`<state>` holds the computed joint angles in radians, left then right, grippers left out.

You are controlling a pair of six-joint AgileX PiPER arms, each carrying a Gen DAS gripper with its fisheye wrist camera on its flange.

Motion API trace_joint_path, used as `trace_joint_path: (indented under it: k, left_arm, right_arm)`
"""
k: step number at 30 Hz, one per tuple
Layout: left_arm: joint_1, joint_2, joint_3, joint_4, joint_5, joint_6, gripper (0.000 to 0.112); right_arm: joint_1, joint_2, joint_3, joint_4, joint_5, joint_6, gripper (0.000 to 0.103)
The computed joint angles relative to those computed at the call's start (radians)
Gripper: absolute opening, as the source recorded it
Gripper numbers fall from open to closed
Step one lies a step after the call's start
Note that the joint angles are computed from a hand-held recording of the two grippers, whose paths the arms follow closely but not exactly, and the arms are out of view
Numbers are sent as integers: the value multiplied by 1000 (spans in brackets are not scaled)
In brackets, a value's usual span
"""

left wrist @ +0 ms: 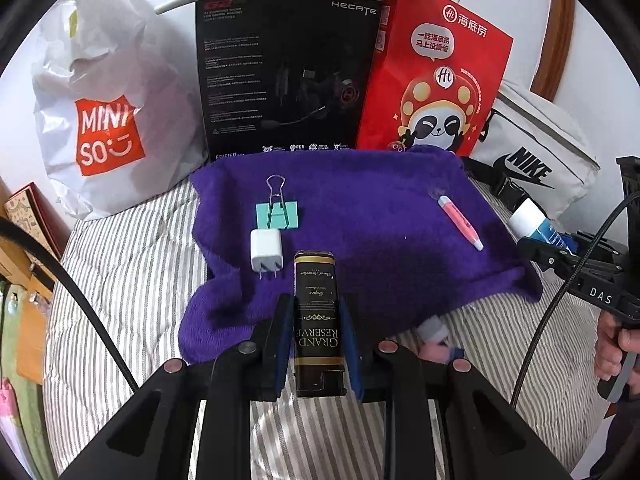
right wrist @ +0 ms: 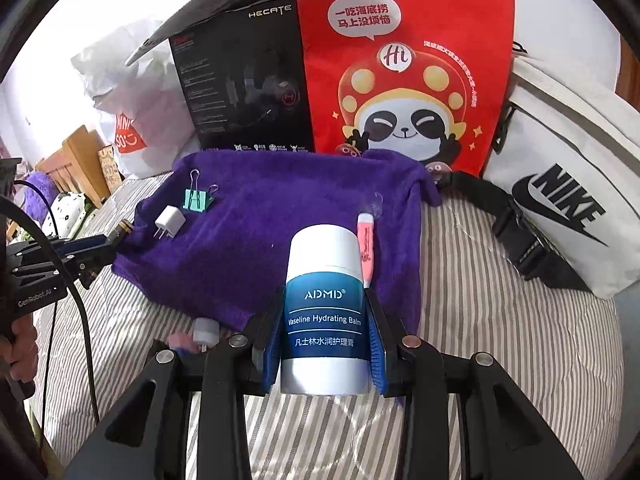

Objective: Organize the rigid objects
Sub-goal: 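Carry the Grand Reserve box and the ADMD tube onto the purple towel, then lower the tube onto the towel and open the right tool while the left releases the box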

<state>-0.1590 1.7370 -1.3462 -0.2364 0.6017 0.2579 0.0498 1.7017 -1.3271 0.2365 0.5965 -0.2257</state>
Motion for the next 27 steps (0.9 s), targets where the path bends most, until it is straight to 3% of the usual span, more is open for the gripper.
trace_joint_path:
  k: [9, 27]
  left_arm:
    - [-7, 79, -99, 39, 31, -43, 23]
    - [9, 265, -325, -14, 126, -9, 23]
  right_arm:
    - [-5, 90, -105, 24, 28, -24, 36]
    - [31, 295, -335, -50, 113, 34, 36]
